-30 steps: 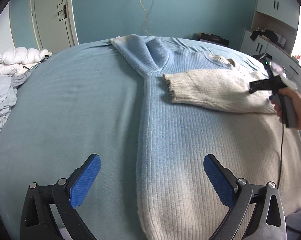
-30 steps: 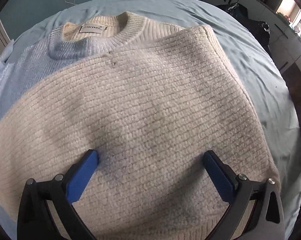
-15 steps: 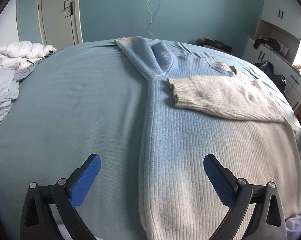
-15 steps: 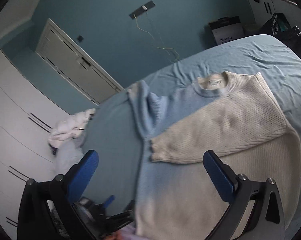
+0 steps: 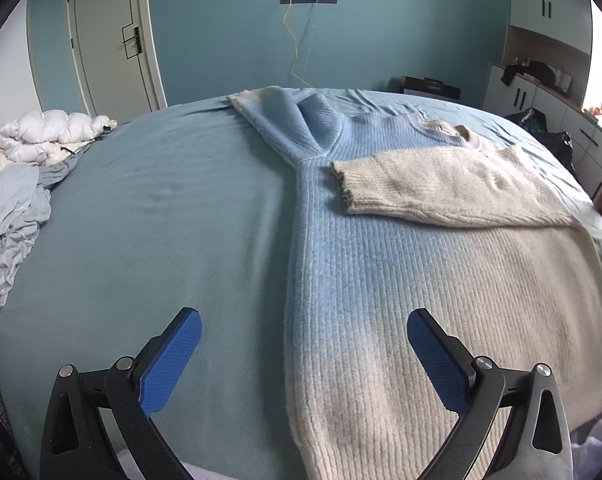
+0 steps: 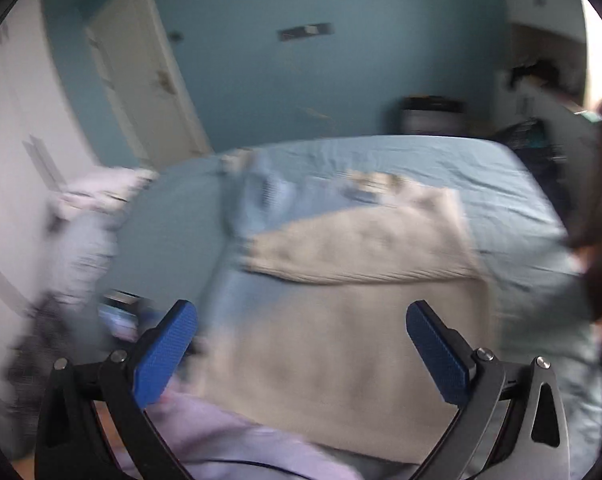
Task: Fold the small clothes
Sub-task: 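Lower the left gripper onto the blue sleeve cuff and grasp it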
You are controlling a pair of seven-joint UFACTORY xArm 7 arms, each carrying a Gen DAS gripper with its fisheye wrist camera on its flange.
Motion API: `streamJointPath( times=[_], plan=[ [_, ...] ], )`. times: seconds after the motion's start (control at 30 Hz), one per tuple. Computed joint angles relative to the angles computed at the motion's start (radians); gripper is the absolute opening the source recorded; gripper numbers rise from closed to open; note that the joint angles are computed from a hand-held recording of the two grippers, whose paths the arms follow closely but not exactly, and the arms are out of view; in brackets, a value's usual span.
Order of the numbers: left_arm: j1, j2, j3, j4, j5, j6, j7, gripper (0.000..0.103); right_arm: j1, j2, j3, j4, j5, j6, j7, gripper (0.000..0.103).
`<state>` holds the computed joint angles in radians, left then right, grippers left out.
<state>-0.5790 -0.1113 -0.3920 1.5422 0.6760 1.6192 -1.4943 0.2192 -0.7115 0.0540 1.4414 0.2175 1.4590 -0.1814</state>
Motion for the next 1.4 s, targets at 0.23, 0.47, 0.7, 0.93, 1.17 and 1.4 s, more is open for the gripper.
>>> streamJointPath(
  times=[0.23, 0.47, 0.7, 0.93, 1.17, 1.4],
  plan=[
    [0.007, -0.004, 0.005, 0.0, -0.015, 0.016, 0.016, 0.103, -0.103, -0.091, 0.02, -0.389, -0.106, -0.092, 0.12, 0.101],
    [0.037, 0.005, 0.06, 0.019, -0.025, -0.009, 0.154, 0.103, -0.079, -0.088, 0.011, -0.437, -0.094, -0.142, 0.161, 0.101],
    [0.234, -0.03, 0.228, -0.05, -0.164, -0.328, 0.396, 0.103, -0.047, -0.111, 0.001, -0.472, -0.088, -0.087, 0.116, 0.101],
    [0.426, 0.164, 0.349, 0.119, -0.294, -0.391, 0.461, 0.103, -0.031, -0.082, 0.023, -0.497, -0.085, -0.073, 0.093, 0.101],
    [0.522, 0.307, 0.417, 0.198, -0.433, -0.46, 0.373, 0.103, -0.029, -0.053, 0.02, -0.502, -0.086, -0.045, 0.085, 0.101],
    [0.549, 0.52, 0.416, 0.434, -0.557, -0.426, 0.389, 0.103, -0.035, -0.053, -0.001, -0.51, -0.072, -0.018, 0.068, 0.101]
  ],
)
